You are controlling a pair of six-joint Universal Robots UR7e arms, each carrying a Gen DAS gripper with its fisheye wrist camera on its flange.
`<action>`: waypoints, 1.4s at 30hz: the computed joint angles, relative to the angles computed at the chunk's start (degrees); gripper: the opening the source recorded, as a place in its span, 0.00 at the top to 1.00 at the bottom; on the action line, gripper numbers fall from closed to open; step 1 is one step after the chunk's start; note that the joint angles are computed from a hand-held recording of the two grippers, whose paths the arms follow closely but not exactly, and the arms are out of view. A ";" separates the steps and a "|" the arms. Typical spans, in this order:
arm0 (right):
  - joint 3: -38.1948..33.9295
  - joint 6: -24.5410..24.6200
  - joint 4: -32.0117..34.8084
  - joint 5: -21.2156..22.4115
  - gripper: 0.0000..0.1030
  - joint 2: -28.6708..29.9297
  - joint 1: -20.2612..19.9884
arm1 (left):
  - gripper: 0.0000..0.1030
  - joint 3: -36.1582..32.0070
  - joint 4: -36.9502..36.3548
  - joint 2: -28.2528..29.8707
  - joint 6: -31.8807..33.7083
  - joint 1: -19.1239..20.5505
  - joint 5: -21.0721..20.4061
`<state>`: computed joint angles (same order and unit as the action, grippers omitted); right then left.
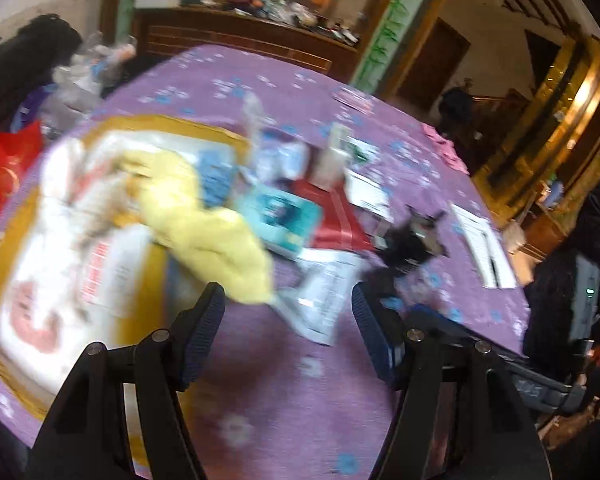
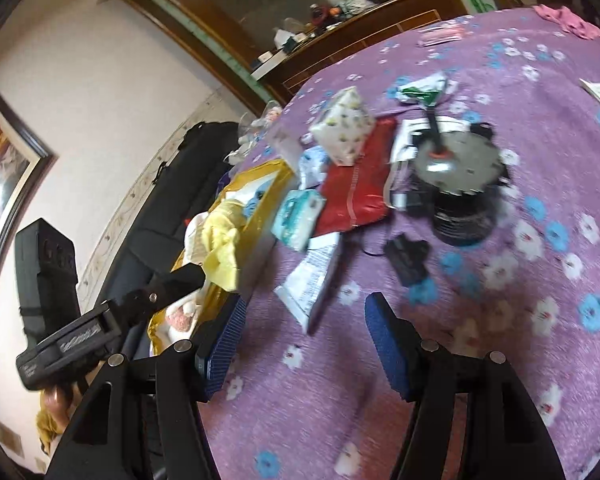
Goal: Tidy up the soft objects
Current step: 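Grasp a small white-teal packet with right gripper while left grasps the white green-print bag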
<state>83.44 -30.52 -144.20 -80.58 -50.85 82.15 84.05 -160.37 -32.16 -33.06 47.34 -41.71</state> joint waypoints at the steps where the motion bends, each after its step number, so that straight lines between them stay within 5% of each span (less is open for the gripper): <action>1: 0.36 0.26 -0.15 0.20 0.39 -0.37 -0.18 | 0.37 -0.44 0.30 0.36 -0.22 0.03 -1.01; 11: -0.05 1.30 2.24 -0.42 0.43 0.74 -0.66 | 0.37 -2.10 4.64 2.09 -2.41 -0.47 -1.86; 18: 0.22 1.76 -1.33 -4.93 0.47 1.52 0.77 | 0.37 -1.02 2.18 1.84 -1.91 0.26 -2.99; 32: -0.74 1.83 3.66 1.44 0.46 1.10 -0.53 | 0.37 4.38 -7.86 -0.90 -0.51 -0.25 -1.30; 39: -3.62 3.54 3.91 0.55 0.46 3.41 0.89 | 0.37 4.32 -10.29 -1.24 1.48 0.16 -2.60; 42: -8.60 6.37 7.57 -1.62 0.66 7.19 2.14 | 0.37 4.88 -10.98 -1.80 1.20 0.03 -2.10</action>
